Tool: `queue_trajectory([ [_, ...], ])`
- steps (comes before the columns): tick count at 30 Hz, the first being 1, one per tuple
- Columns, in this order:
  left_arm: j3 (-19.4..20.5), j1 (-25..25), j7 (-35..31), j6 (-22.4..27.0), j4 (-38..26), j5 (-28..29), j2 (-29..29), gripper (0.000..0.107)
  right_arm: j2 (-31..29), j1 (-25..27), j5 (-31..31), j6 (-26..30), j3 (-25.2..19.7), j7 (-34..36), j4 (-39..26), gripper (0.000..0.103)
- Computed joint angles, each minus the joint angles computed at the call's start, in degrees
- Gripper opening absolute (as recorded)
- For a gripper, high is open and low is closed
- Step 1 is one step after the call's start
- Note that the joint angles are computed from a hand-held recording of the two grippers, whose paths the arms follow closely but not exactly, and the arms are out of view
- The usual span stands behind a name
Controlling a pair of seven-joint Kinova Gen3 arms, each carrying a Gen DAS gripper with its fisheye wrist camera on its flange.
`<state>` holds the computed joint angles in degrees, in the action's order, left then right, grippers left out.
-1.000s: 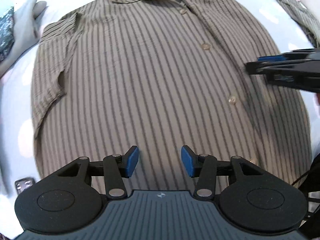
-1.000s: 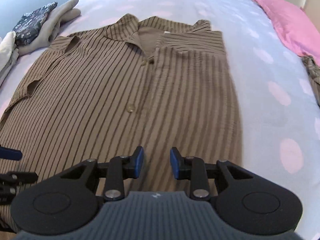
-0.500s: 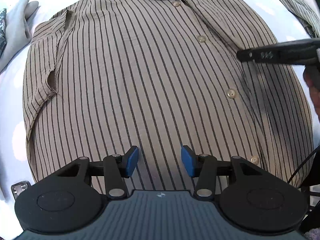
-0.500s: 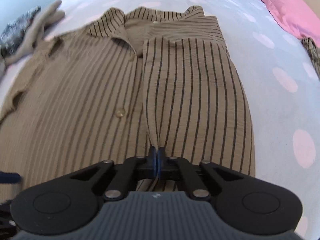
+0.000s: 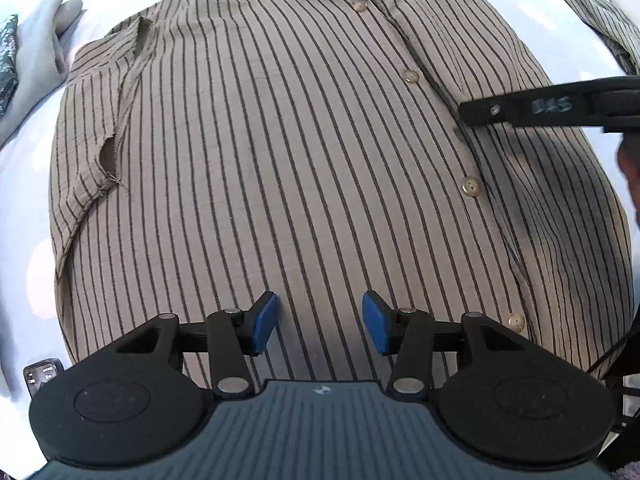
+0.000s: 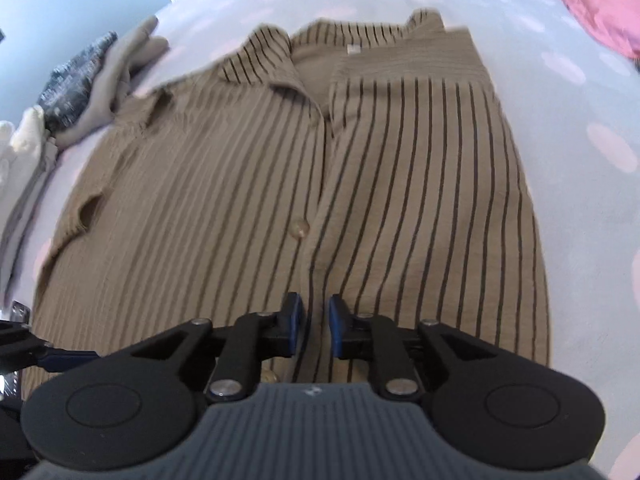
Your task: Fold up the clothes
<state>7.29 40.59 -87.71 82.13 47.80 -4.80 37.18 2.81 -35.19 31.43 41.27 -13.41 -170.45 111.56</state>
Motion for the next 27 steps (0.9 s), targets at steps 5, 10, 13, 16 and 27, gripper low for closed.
queue_trajectory([
  [5, -0.7, -0.1, 1.5, -1.4, 1.6, -0.8, -0.9, 0.045, 1.2, -0.6, -0.7, 4.2, -0.8, 0.6, -1.5, 0.008],
  [10, -0.9, -0.5, 2.9, -3.3, 4.6, -1.8, -2.5, 0.045, 3.8, -2.1, -4.5, 9.6, 0.2, 6.2, -4.9, 0.009],
  [13, -0.8, -1.1, 3.7, -4.3, 5.7, -2.0, -3.4, 0.045, 2.6, -3.7, -1.9, 10.4, 0.2, 4.1, -4.7, 0.011],
  [16, -0.6, -1.9, 4.2, -5.5, 7.3, -2.2, -4.9, 0.045, 2.1, -4.8, 0.1, 12.3, -0.6, 3.2, -5.1, 0.012],
  [27, 0.7, -6.0, 2.2, -9.6, 12.0, -0.6, -9.1, 0.045, 1.2, -7.9, 2.4, 15.8, -3.6, 8.1, -5.9, 0.012],
])
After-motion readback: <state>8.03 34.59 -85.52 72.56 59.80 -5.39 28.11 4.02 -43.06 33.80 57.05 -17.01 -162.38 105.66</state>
